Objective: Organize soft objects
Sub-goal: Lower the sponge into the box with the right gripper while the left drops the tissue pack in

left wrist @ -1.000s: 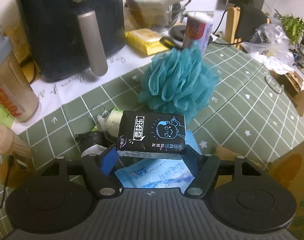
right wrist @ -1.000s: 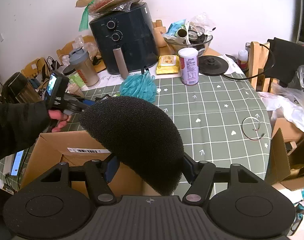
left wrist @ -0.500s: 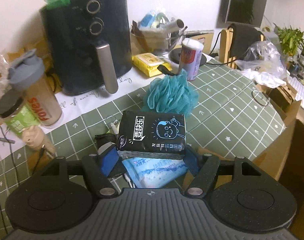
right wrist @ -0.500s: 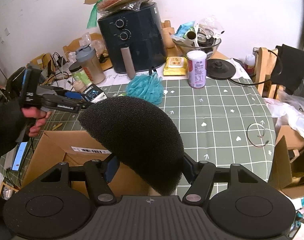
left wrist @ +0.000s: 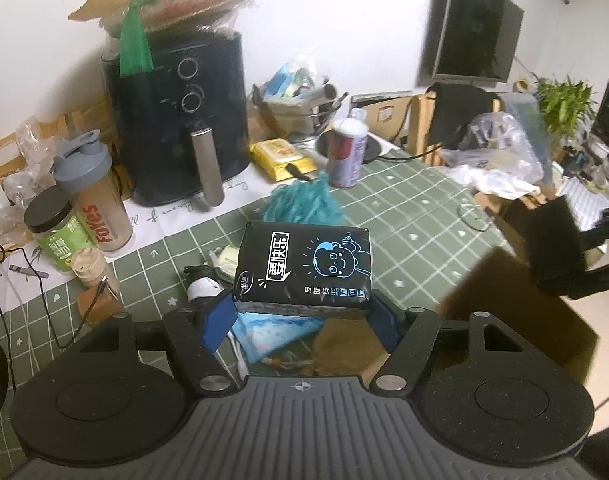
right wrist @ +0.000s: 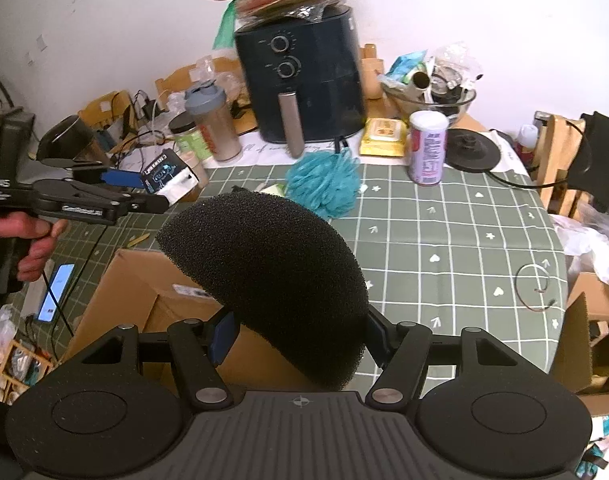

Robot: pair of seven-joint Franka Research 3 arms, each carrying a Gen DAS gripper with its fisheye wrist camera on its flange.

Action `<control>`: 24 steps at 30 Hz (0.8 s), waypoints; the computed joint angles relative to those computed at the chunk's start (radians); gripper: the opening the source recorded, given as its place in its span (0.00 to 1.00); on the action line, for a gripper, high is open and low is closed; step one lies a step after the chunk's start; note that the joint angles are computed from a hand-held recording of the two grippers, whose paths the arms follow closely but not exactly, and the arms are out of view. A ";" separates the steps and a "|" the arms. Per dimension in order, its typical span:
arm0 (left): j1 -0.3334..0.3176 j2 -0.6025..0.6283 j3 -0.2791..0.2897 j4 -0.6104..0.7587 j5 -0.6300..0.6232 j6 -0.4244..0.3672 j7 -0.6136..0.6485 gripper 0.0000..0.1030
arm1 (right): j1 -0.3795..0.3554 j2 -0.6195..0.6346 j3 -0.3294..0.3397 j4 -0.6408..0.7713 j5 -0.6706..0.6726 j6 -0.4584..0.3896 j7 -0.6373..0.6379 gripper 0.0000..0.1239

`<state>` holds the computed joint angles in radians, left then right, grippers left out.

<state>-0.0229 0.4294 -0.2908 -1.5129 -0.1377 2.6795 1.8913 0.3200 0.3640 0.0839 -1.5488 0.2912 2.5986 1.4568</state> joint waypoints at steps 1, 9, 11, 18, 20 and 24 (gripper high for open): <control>0.005 -0.017 -0.007 -0.022 -0.009 0.005 0.004 0.67 | 0.001 0.000 0.002 0.002 -0.002 -0.005 -0.004 0.54; 0.011 -0.136 -0.025 -0.173 -0.107 0.029 0.039 0.67 | 0.011 0.012 0.013 0.036 0.004 -0.078 -0.028 0.54; 0.003 -0.156 -0.019 -0.200 -0.120 0.025 0.039 0.67 | 0.017 0.019 0.010 0.051 -0.001 -0.106 -0.016 0.54; -0.027 -0.212 0.004 -0.275 -0.158 -0.003 0.030 0.67 | 0.035 0.025 0.001 0.074 -0.029 -0.184 0.028 0.55; -0.034 -0.221 0.011 -0.289 -0.165 -0.016 0.021 0.67 | 0.041 0.026 -0.002 0.076 -0.041 -0.199 0.045 0.55; -0.056 -0.232 0.029 -0.309 -0.145 -0.036 -0.019 0.67 | 0.050 0.027 -0.003 0.079 -0.062 -0.221 0.067 0.55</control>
